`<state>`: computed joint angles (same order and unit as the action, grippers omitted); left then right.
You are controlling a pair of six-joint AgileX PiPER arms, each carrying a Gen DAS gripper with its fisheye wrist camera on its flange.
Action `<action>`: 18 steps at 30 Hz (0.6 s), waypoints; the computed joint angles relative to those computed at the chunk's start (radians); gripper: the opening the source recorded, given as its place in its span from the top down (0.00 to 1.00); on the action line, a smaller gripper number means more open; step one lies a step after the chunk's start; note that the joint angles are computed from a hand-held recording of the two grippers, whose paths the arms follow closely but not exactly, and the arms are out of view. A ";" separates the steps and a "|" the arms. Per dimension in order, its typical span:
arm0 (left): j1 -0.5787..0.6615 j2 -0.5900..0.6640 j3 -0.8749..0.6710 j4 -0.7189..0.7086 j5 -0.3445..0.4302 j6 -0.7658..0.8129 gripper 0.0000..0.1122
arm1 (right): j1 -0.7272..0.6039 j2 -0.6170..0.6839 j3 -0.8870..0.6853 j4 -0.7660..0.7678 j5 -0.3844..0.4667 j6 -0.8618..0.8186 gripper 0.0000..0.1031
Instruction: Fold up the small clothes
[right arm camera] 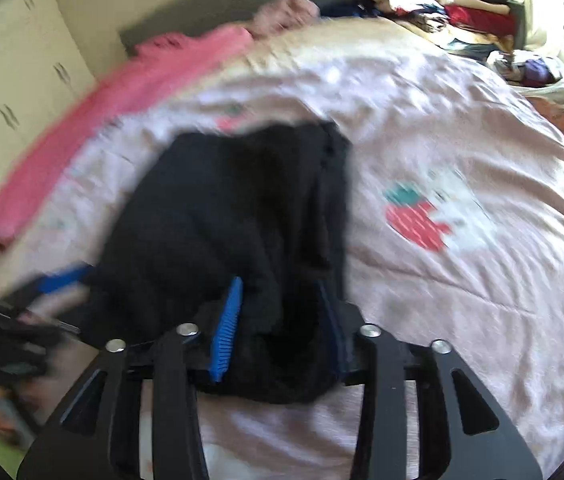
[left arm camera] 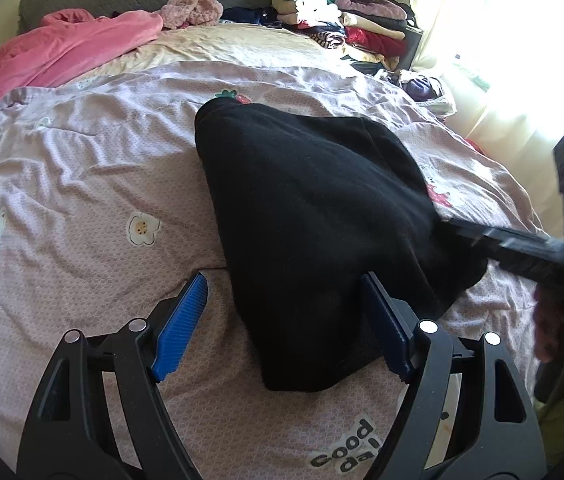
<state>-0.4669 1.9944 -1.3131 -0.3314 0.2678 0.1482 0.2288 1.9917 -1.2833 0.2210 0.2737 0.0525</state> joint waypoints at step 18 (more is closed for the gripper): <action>0.015 -0.092 0.089 -0.046 -0.027 0.035 0.34 | 0.085 -0.200 0.191 -0.753 -0.108 0.800 0.37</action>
